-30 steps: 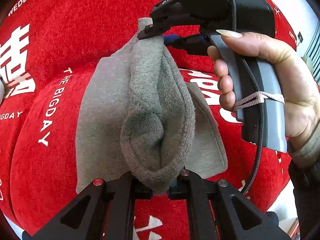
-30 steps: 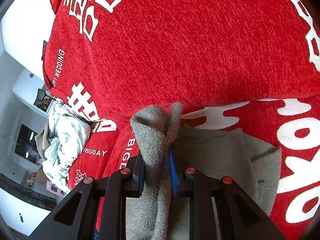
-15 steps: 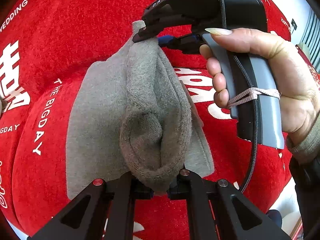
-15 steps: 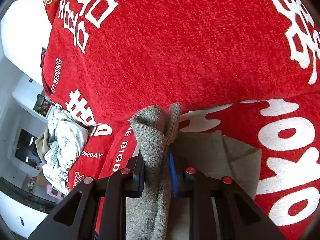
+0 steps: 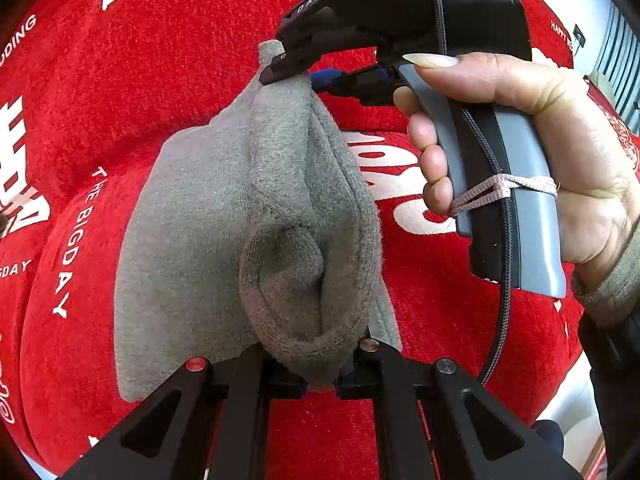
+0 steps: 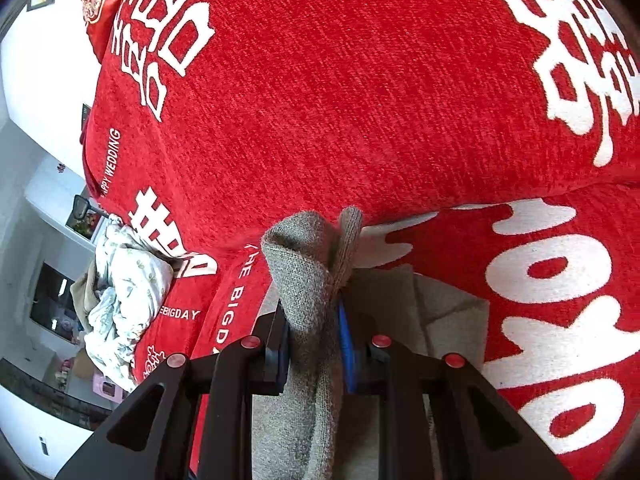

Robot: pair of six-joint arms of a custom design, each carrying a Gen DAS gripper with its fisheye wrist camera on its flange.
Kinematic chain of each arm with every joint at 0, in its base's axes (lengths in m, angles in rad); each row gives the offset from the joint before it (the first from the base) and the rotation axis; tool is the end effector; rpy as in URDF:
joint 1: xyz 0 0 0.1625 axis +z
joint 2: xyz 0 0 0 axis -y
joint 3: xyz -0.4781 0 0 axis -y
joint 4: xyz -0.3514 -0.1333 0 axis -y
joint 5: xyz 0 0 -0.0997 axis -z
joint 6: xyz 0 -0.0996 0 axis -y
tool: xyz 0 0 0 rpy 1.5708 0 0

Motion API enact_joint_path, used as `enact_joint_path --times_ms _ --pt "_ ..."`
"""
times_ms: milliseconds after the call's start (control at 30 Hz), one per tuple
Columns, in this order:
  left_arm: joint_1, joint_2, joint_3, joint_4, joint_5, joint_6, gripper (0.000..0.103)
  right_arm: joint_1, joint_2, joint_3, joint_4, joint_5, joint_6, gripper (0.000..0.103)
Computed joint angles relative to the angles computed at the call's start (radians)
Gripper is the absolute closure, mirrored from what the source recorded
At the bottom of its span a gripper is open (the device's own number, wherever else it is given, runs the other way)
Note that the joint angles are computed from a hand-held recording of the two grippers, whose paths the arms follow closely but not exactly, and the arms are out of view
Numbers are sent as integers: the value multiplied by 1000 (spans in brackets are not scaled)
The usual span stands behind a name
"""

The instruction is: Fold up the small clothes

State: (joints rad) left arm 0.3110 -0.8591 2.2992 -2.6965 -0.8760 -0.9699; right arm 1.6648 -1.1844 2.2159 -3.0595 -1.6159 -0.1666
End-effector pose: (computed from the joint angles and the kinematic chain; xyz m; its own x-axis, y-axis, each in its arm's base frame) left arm -0.3483 -0.3190 0.0725 -0.7731 0.2077 -0.5993 0.4735 0.8177 -0.3274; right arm 0.1746 -0.4797 0.2586 -0.9687 -0.2211 0.1131 -0.2483 0.8687 -0.4286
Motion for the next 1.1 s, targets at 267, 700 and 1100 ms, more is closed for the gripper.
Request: enact_joint_path --times_ms 267,700,1100 --pt "10 24 4 -29 -4 28 94 -32 -7 22 -23 21 -24 81" --pt "31 58 -16 -40 -19 54 94 -78 -10 40 -39 41 -38 81" --pt "20 50 -5 -49 -22 48 94 -67 -19 38 -37 41 -45 81"
